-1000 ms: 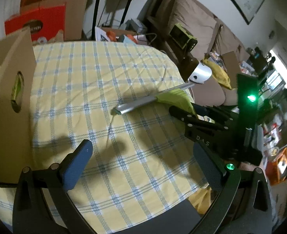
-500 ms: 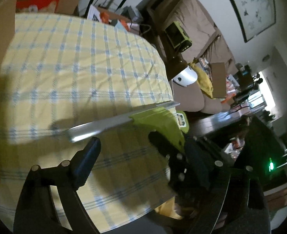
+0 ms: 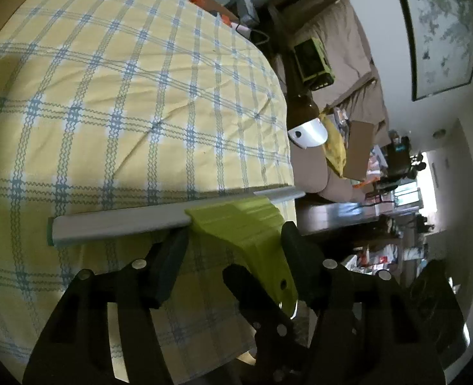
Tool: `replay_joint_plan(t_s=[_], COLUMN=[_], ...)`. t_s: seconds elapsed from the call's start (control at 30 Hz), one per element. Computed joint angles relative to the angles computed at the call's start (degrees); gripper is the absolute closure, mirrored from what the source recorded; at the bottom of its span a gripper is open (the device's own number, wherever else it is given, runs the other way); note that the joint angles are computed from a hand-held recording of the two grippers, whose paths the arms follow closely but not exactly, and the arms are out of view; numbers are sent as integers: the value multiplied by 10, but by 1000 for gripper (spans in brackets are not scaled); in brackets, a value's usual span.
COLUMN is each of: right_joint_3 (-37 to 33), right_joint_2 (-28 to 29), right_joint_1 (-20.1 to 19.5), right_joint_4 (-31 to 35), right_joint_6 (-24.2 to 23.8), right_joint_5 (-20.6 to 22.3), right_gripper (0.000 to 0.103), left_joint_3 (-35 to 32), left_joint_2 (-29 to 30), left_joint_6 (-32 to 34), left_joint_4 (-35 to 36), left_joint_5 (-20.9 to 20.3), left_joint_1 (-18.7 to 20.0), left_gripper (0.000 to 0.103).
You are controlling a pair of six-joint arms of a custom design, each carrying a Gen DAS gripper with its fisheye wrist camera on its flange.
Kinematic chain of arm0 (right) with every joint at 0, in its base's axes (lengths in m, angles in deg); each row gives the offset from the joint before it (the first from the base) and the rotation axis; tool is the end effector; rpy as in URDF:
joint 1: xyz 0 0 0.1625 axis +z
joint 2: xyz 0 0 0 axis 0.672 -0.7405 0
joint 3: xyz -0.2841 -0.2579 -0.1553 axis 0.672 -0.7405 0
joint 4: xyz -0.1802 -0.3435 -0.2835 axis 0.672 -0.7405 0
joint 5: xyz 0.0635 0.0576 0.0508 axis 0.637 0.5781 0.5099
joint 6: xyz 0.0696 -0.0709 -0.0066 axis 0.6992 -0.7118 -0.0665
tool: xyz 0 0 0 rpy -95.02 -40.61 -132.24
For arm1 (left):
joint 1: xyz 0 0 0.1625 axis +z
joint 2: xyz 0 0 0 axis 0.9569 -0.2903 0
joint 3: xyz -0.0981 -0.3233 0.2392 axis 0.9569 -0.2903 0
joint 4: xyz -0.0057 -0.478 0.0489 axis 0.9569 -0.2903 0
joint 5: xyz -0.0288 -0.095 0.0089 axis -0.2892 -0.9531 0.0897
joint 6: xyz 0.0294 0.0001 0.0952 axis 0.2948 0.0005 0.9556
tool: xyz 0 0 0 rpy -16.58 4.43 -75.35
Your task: Organize objects
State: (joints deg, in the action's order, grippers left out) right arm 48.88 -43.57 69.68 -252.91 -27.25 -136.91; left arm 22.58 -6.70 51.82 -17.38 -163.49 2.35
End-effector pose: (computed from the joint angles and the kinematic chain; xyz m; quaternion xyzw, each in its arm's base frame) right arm 0.3766 -0.7596 -0.0003 0.1226 -0.8830 0.3329 0.3074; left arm -0.0897 -0.8786 0.2734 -0.0806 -0.9951 0.0573 0.0088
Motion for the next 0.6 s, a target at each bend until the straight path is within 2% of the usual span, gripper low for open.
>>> replay_joint_plan(t_s=[0.23,0.6], right_joint_3=[6,5], right_joint_2=[-2,-1], right_joint_1=[3,4], right_joint_4=[5,7], right_joint_6=[2,3], right_joint_5=[-6,-5], right_gripper=[66,66], left_joint_3=[2,10], left_joint_2=[8,4], left_joint_6=[-30,-34], left_joint_4=[-24,-40], left_joint_5=[-3,-10], left_joint_1=[2,4], left_gripper=[56,59])
